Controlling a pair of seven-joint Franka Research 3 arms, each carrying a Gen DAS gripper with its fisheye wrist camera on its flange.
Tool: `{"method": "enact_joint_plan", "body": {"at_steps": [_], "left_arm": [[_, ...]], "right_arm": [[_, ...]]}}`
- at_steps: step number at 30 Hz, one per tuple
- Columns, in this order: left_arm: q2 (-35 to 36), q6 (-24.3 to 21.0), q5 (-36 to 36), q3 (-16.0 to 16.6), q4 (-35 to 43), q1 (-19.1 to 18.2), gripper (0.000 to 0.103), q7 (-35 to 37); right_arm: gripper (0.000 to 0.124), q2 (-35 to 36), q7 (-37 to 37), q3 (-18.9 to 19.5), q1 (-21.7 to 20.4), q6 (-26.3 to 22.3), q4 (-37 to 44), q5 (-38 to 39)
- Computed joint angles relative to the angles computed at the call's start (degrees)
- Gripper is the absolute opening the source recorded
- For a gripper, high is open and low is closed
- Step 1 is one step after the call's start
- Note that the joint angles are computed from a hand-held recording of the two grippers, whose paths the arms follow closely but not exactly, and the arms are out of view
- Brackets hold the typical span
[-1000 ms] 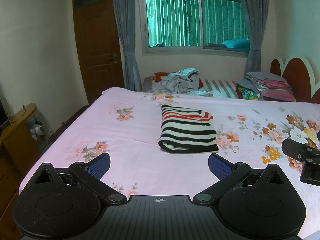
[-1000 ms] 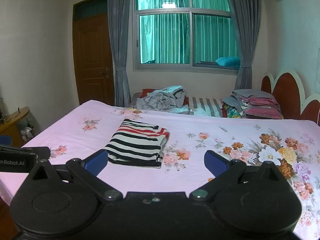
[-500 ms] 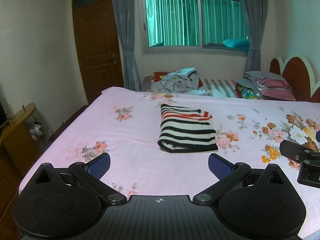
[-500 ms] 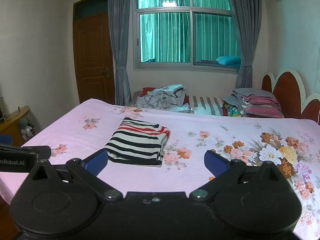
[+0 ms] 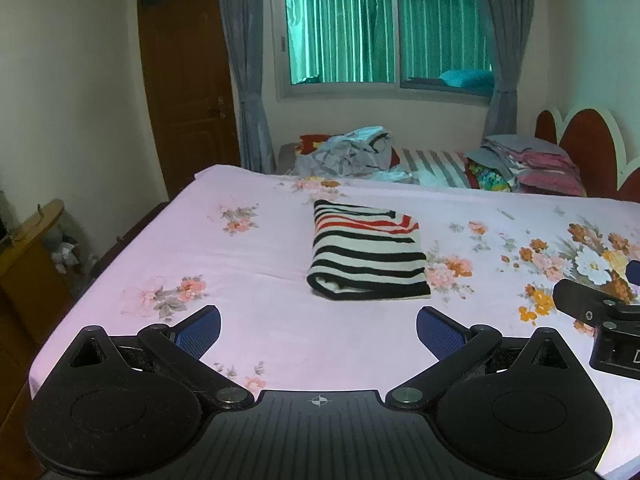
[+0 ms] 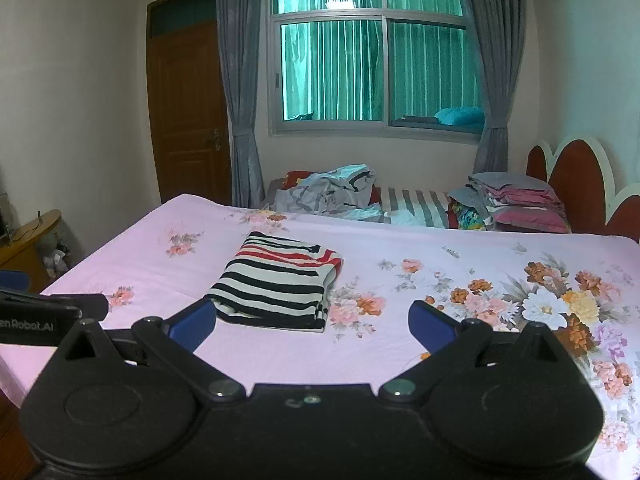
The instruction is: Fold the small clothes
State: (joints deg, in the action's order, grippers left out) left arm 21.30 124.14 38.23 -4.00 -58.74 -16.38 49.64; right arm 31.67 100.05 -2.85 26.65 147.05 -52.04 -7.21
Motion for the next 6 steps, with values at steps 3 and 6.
{"method": "enact_joint_plan", "body": {"at_steps": [3,6], "left_arm": [[-0.22,1.91,1.42,0.53,-1.01,-0.07,0.103,-1.65],[2.69,0.51,0.46,0.39,3.26,0.28,0.103,0.09]], "right_arm": [[0.103,1.85,-0.82,0.29,-0.52,-1.5,3.03,0.72],[0.103,2.68,-0.49,-0.09,-0.48,-2.43,4.31,0.77]]}}
